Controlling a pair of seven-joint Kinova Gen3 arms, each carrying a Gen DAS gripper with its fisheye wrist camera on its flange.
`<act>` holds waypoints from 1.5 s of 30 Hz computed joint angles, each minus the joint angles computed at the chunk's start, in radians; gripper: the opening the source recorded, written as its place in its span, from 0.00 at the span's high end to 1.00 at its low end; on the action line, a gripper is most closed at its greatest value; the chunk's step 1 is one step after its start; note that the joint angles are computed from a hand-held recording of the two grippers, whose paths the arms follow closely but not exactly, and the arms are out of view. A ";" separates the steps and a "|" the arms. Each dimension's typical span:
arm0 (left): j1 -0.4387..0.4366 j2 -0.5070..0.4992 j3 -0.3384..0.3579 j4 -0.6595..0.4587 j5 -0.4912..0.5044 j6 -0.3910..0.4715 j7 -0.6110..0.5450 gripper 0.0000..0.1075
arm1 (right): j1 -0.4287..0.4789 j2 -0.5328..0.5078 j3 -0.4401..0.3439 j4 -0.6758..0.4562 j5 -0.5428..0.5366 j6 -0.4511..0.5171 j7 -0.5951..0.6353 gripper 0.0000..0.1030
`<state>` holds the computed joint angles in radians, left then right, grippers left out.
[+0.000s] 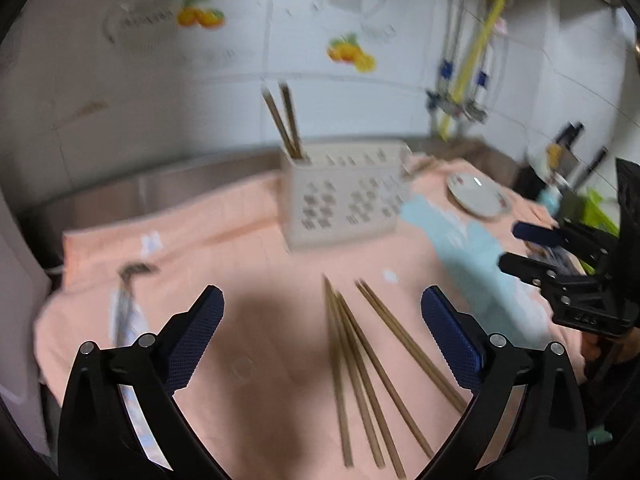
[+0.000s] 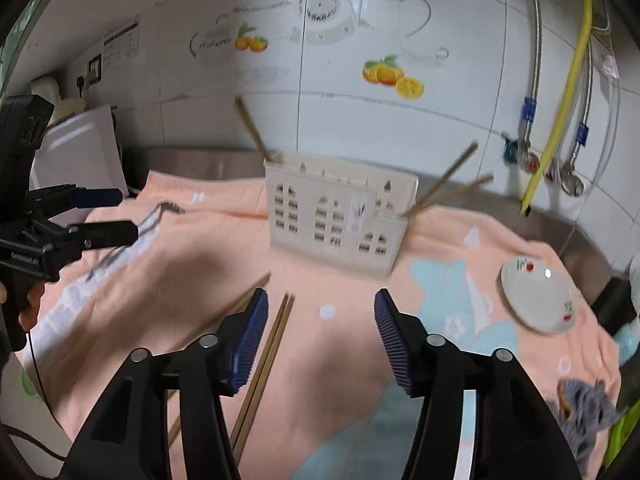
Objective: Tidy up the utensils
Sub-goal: 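Withdraw both tools from the holder back over the loose chopsticks, then close the right tool on a wooden chopstick on the towel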
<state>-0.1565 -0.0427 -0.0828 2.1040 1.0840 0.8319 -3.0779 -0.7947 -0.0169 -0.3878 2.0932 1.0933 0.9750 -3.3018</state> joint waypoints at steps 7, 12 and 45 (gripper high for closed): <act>0.025 -0.012 0.022 0.090 -0.053 -0.137 -0.015 0.09 | -0.067 0.057 -0.024 0.045 -0.016 -0.014 -0.127 0.40; 0.055 -0.023 0.030 0.140 -0.071 -0.234 -0.030 0.09 | -0.120 0.092 -0.007 0.065 -0.038 -0.023 -0.194 0.40; 0.047 0.024 0.029 0.198 -0.102 -0.285 -0.057 0.09 | -0.206 0.191 0.059 0.069 -0.129 -0.083 -0.213 0.62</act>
